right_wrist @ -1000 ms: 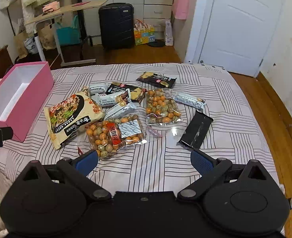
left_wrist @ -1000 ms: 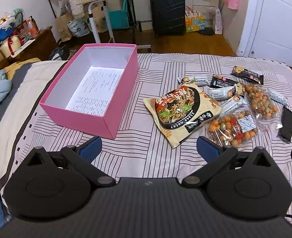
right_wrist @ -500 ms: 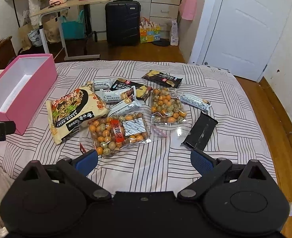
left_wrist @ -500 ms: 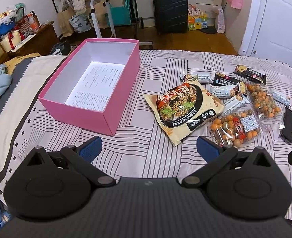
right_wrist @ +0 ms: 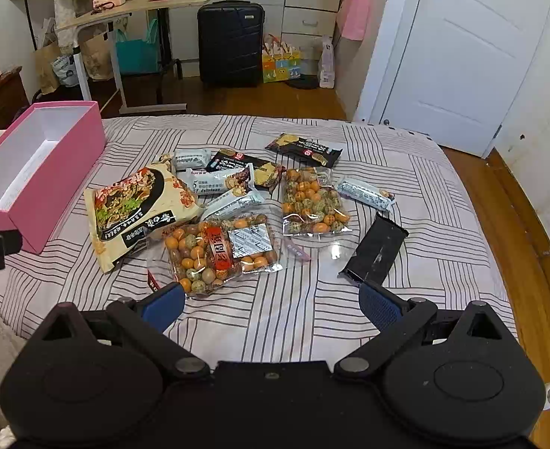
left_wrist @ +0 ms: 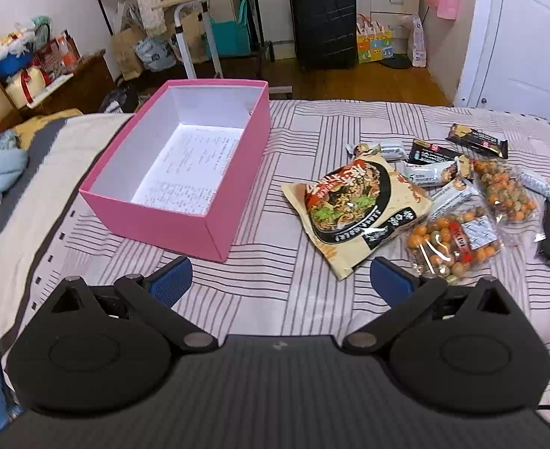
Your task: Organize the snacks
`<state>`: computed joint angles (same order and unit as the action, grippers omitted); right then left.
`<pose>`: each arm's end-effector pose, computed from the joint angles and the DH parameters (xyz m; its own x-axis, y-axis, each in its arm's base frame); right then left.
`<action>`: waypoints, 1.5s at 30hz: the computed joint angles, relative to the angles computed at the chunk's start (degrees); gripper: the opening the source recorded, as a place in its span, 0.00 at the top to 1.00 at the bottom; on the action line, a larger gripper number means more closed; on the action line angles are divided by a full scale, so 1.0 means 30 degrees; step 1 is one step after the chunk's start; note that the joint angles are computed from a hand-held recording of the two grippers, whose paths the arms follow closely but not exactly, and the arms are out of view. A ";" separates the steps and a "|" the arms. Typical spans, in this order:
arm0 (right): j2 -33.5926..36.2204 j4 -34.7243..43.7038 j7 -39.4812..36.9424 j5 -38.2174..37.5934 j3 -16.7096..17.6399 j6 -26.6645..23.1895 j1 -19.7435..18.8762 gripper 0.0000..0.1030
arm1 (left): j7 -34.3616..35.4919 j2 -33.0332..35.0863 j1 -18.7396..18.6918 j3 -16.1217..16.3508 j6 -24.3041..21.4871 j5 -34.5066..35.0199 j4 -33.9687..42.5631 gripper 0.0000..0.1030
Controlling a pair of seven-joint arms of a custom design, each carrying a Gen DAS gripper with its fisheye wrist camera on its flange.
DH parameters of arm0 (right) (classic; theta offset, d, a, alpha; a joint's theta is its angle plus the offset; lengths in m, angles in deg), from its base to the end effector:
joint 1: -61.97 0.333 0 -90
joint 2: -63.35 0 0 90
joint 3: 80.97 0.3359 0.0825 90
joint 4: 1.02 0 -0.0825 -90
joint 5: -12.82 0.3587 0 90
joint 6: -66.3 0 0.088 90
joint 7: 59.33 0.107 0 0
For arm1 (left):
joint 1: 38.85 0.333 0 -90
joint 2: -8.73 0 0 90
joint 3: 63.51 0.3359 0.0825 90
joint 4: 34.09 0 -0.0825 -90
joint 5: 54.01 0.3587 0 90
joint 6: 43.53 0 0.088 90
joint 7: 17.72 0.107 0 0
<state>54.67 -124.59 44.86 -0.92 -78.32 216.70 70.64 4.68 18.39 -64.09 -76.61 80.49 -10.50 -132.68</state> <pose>0.5129 0.1098 0.5646 0.0961 -0.9922 0.0790 -0.7947 -0.1242 -0.5942 0.5097 -0.3555 0.5490 0.2069 -0.9727 -0.1054 -0.7672 -0.0944 -0.6344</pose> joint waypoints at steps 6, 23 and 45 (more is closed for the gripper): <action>-0.0177 -0.0337 0.0005 -0.0596 0.0133 0.0698 -0.0047 0.02 | -0.1061 -0.0480 -0.0044 0.0021 0.0536 0.1377 -0.0750 0.00; -0.1142 -0.2254 0.0920 -0.2109 0.0580 0.5574 -0.1109 0.02 | -0.2398 -0.1235 0.0399 -0.0308 0.1575 0.2563 -0.1701 0.00; -0.0665 -0.1748 0.0582 -0.0825 0.0274 0.4074 -0.0815 0.02 | -0.1351 -0.1290 0.0492 -0.0452 0.1849 0.1961 -0.1759 0.00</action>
